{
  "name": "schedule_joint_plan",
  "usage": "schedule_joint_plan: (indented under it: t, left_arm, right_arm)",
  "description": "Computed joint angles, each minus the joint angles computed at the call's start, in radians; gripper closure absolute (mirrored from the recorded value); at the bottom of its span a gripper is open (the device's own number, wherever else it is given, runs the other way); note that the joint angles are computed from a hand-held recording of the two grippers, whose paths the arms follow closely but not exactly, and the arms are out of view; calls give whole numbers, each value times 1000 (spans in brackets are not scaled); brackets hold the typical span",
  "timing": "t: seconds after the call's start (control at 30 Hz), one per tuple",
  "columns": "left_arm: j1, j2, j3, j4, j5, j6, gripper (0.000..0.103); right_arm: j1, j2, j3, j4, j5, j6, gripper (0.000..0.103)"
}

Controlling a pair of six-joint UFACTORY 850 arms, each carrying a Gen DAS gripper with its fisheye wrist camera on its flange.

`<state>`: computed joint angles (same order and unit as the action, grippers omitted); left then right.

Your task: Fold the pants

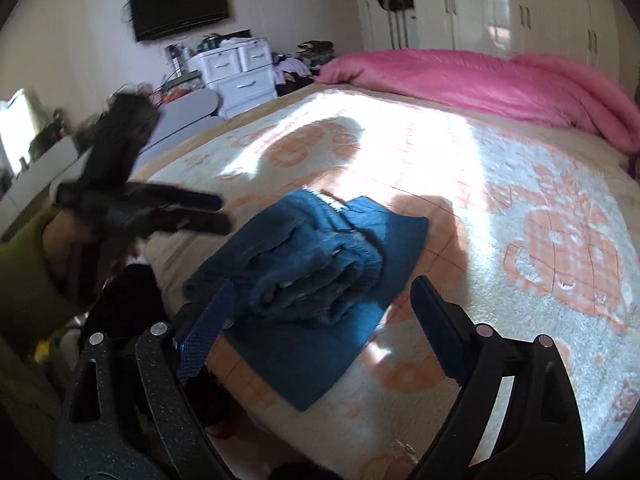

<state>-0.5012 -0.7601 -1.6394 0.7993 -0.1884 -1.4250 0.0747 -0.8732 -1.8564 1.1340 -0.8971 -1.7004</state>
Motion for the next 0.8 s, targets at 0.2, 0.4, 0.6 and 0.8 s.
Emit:
schedule_joint_plan:
  t: [0.2,0.4,0.6,0.8]
  left_arm:
    - [25,-53,-67,-208,-9,233,7]
    - [50,-119,-144,-542,-38,585,52]
    - [65,-148,-157,-629,-40,656,54]
    - [69,-157,-161,-653,-33,673,52]
  right_arm:
    - [30,100,171,-19,-30,-196,26]
    - [106,122,224,-114,27,-276,55]
    - [149,95,189,-149,59,-311,65]
    - [184,39,137,-308,97,-184,94]
